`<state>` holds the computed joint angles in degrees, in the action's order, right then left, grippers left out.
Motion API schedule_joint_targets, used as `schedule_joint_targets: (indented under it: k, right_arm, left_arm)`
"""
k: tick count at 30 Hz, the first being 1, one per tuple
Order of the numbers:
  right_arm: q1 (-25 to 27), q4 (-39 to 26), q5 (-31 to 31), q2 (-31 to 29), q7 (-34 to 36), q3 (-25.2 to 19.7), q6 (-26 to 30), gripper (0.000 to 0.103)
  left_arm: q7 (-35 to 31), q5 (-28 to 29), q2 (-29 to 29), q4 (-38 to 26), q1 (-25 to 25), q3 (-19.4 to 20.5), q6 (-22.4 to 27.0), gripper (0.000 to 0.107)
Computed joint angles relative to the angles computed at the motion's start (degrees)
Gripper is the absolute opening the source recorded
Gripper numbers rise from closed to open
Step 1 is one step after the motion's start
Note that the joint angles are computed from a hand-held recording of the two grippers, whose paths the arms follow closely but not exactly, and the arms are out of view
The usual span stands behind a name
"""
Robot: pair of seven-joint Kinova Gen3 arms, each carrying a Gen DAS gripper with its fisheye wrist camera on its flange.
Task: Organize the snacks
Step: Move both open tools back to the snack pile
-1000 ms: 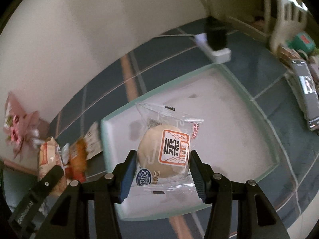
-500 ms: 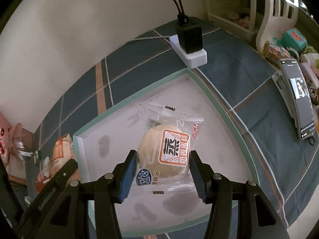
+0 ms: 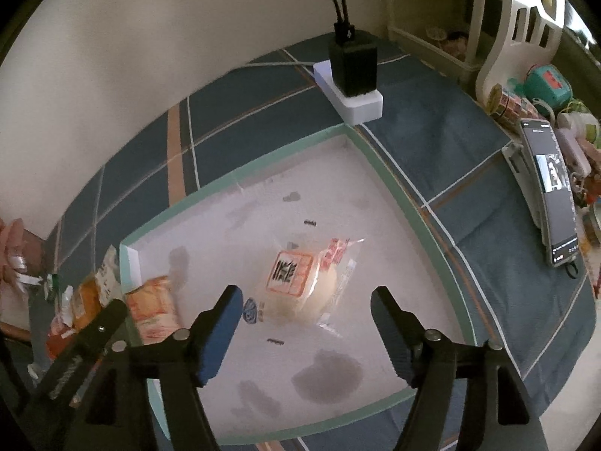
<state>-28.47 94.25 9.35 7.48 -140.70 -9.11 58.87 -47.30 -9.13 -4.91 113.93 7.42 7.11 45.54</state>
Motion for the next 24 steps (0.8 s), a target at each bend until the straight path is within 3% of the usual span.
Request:
schedule_joint_targets:
  k: [4, 11, 18, 24]
  right_arm:
    - [-1.29, -1.19, 0.69, 0.84, -0.19, -0.62, 2.15, 0.087]
    - [-5.06, -3.84, 2.17, 2.25, -0.76, -1.78, 4.34, 0.102]
    - [-10.5, -7.94, 4.42, 5.1, -1.9, -2.69, 6.44, 0.103]
    - [-14.03, -10.73, 3.1, 7.69, -1.29, -3.17, 5.6, 0.103]
  left_arm:
    - [6.69, -6.71, -1.23, -0.22, -0.59, 1.65, 4.31, 0.088]
    - [12.49, -15.07, -2.97, -0.34, -1.12, 2.58, 13.52, 0.097]
    - [10.21, -15.95, -6.81, 0.84, -4.84, -0.16, 17.32, 0.099]
    - [6.24, -14.75, -9.88, 1.84, -10.27, -4.09, 17.42, 0.101]
